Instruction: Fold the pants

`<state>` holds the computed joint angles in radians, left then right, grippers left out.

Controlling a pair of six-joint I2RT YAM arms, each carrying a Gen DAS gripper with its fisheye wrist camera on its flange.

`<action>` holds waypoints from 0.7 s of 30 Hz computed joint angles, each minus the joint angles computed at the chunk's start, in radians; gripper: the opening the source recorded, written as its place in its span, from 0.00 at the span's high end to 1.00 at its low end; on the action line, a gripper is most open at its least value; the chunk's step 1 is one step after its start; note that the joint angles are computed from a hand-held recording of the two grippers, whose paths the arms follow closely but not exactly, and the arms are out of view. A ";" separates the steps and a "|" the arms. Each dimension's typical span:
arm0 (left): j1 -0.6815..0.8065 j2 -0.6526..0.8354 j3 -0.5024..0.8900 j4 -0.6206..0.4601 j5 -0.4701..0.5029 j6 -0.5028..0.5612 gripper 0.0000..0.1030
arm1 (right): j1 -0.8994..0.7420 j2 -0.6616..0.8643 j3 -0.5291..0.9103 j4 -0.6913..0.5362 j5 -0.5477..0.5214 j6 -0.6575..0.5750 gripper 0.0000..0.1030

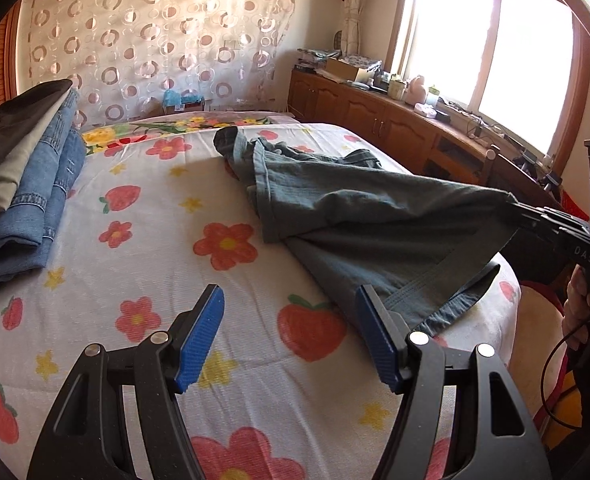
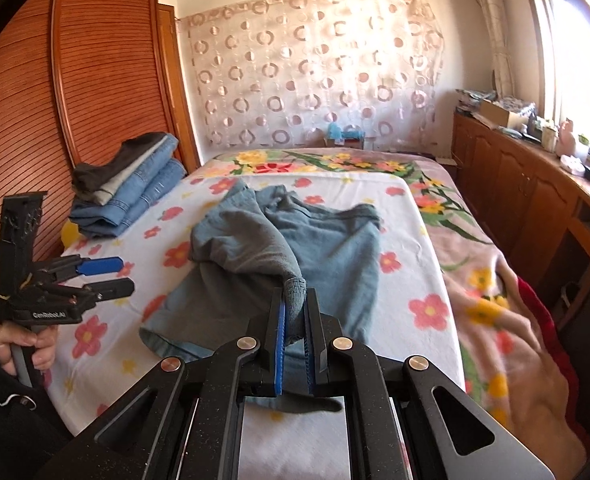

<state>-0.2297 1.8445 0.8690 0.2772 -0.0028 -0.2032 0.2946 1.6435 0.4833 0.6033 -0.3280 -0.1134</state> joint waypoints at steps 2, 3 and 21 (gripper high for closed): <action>-0.001 0.004 0.005 -0.004 -0.002 0.004 0.33 | -0.002 -0.005 -0.007 -0.008 0.007 0.005 0.93; -0.003 0.004 0.005 -0.004 -0.005 0.004 0.33 | -0.003 -0.009 -0.006 -0.017 0.007 0.008 0.93; -0.041 0.042 0.078 -0.055 -0.048 0.063 0.33 | -0.025 -0.036 0.006 -0.170 0.050 0.028 0.93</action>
<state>-0.2705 1.8868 0.9471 0.2218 -0.0505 -0.1406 0.2694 1.6078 0.4895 0.4331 -0.2784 -0.0855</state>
